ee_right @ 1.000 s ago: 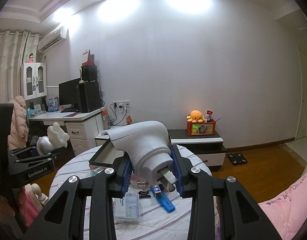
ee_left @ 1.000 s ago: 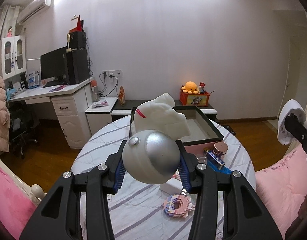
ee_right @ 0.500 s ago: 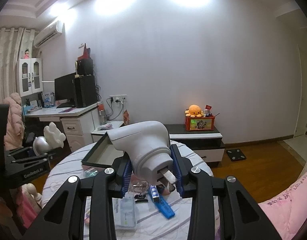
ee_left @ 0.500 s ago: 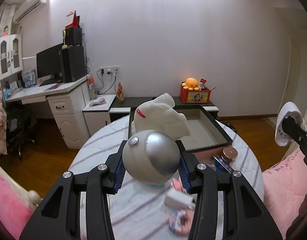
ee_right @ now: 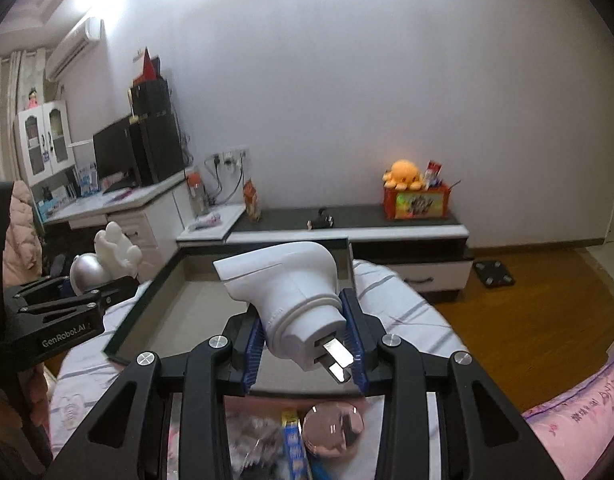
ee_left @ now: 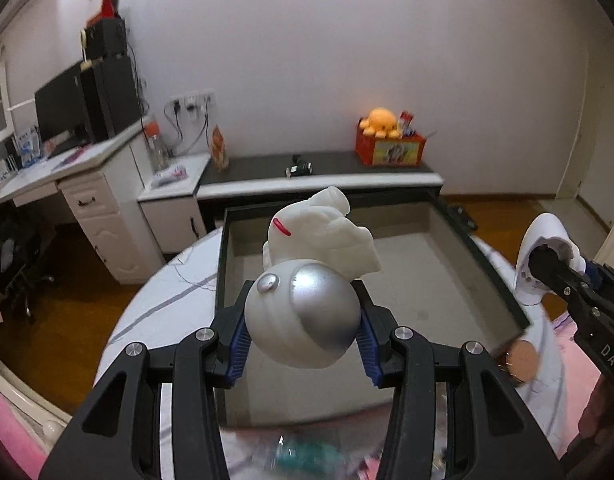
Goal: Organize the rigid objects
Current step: 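Lift the toy figure and plug adapter and carry both over the pink box, then lower both items into the box and open both grippers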
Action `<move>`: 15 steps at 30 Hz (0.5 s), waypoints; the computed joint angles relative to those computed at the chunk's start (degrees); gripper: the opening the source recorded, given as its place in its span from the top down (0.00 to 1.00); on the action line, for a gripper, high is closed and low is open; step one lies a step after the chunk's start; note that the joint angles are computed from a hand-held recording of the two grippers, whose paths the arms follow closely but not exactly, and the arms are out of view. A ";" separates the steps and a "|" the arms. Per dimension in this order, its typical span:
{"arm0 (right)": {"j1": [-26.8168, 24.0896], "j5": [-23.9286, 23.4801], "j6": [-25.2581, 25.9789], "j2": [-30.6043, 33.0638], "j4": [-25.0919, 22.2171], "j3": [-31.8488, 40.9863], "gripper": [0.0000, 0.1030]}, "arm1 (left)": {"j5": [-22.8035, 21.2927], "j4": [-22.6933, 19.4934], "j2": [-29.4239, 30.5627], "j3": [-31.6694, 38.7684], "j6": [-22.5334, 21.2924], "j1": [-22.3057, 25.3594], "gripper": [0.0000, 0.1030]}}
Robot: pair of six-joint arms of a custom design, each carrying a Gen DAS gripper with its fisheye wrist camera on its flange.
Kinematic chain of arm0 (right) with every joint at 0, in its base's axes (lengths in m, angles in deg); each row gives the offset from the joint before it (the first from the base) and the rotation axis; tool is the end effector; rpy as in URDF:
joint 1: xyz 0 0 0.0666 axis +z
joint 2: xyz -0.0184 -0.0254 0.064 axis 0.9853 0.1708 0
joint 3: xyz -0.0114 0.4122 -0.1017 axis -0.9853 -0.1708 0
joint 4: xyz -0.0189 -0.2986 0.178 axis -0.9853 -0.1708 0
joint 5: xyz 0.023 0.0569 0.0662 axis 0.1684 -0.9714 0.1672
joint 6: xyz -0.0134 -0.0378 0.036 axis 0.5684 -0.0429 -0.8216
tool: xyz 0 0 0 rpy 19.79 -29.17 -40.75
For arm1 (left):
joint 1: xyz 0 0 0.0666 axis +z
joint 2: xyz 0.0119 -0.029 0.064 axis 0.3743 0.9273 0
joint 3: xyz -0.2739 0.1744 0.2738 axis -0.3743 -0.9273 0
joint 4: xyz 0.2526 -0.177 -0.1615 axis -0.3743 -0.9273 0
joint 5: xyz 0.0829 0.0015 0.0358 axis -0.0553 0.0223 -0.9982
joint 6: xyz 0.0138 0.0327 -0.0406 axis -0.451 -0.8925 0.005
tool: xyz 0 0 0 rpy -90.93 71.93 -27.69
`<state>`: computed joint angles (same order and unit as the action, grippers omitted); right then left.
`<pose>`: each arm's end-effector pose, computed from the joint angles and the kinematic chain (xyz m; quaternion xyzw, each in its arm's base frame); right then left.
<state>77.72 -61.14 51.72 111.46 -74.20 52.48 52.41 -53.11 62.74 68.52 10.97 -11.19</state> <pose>0.4671 -0.0040 0.3315 -0.1690 0.8464 0.1590 0.4794 0.4288 -0.2577 0.3287 -0.0890 0.9043 0.0486 0.4147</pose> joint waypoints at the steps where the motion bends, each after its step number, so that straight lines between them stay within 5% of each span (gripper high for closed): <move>1: 0.44 0.19 0.33 1.56 -0.99 1.33 0.65 | 0.96 -1.41 1.44 1.26 0.45 1.05 0.55; 7: 1.92 2.82 0.69 7.09 -4.46 5.03 0.65 | 7.10 -5.79 6.40 4.13 4.08 4.97 0.55; 15: 2.96 4.46 1.93 9.95 -8.19 7.24 0.64 | 7.39 -9.19 8.47 5.59 4.33 5.07 0.53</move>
<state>80.67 -56.68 53.65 121.41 -82.39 59.72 59.80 -62.30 71.22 74.10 15.31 -6.11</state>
